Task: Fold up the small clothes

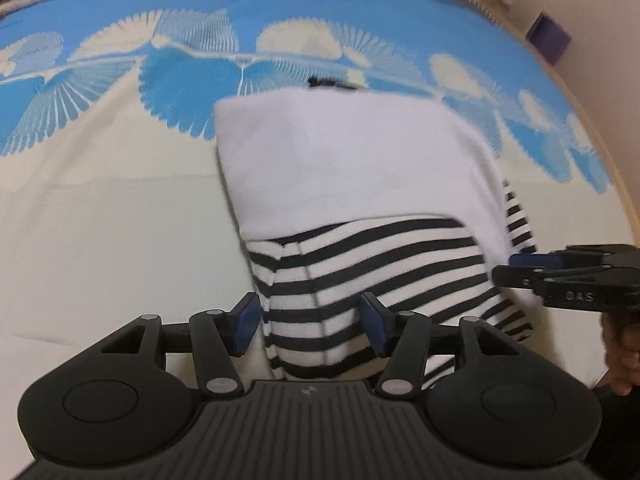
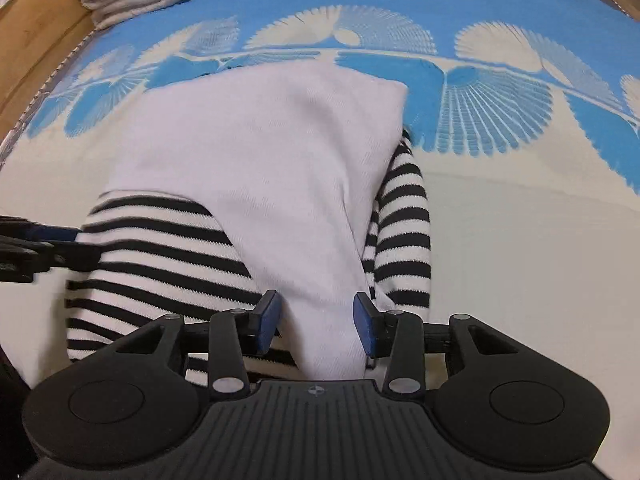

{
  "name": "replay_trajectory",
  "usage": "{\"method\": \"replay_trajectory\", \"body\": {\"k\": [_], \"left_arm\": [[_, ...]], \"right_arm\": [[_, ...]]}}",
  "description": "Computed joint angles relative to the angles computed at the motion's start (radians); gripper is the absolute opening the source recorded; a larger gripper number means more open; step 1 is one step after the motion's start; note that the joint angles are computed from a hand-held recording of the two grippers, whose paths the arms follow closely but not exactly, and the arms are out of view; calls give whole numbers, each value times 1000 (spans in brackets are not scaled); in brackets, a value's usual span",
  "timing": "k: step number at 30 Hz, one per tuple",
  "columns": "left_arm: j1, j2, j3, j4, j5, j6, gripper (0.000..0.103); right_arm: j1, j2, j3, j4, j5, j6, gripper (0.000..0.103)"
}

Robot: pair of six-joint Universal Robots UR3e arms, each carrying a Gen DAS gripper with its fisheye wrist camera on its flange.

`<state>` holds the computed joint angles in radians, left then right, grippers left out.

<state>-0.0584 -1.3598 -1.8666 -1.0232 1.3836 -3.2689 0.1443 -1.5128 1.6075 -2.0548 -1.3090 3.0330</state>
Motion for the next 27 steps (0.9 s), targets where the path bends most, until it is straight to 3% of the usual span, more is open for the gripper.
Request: {"method": "replay_trajectory", "body": {"k": [4, 6, 8, 11, 14, 18, 20, 23, 27], "left_arm": [[9, 47, -34, -16, -40, 40, 60], [-51, -5, -6, -65, 51, 46, 66], [-81, 3, -7, -51, 111, 23, 70], [-141, 60, 11, -23, 222, -43, 73], [-260, 87, 87, -44, 397, -142, 88], [-439, 126, 195, -110, 540, -273, 91], [-559, 149, 225, -132, 625, -349, 103], [-805, 120, 253, -171, 817, -491, 102], [-992, 41, 250, -217, 899, -702, 102]], "right_arm": [[-3, -26, 24, -13, -26, -14, 42], [25, -12, 5, 14, -103, -13, 42], [15, -25, -1, 23, -111, 4, 42], [11, -126, 50, -76, -153, 25, 43], [-21, -270, 120, -178, -156, 83, 54], [-99, -502, 213, -186, -72, 156, 73], [-120, -610, 256, -173, -55, 176, 78], [-155, -801, 322, -91, -22, 140, 82], [-86, -975, 416, -44, -105, 112, 82]]}}
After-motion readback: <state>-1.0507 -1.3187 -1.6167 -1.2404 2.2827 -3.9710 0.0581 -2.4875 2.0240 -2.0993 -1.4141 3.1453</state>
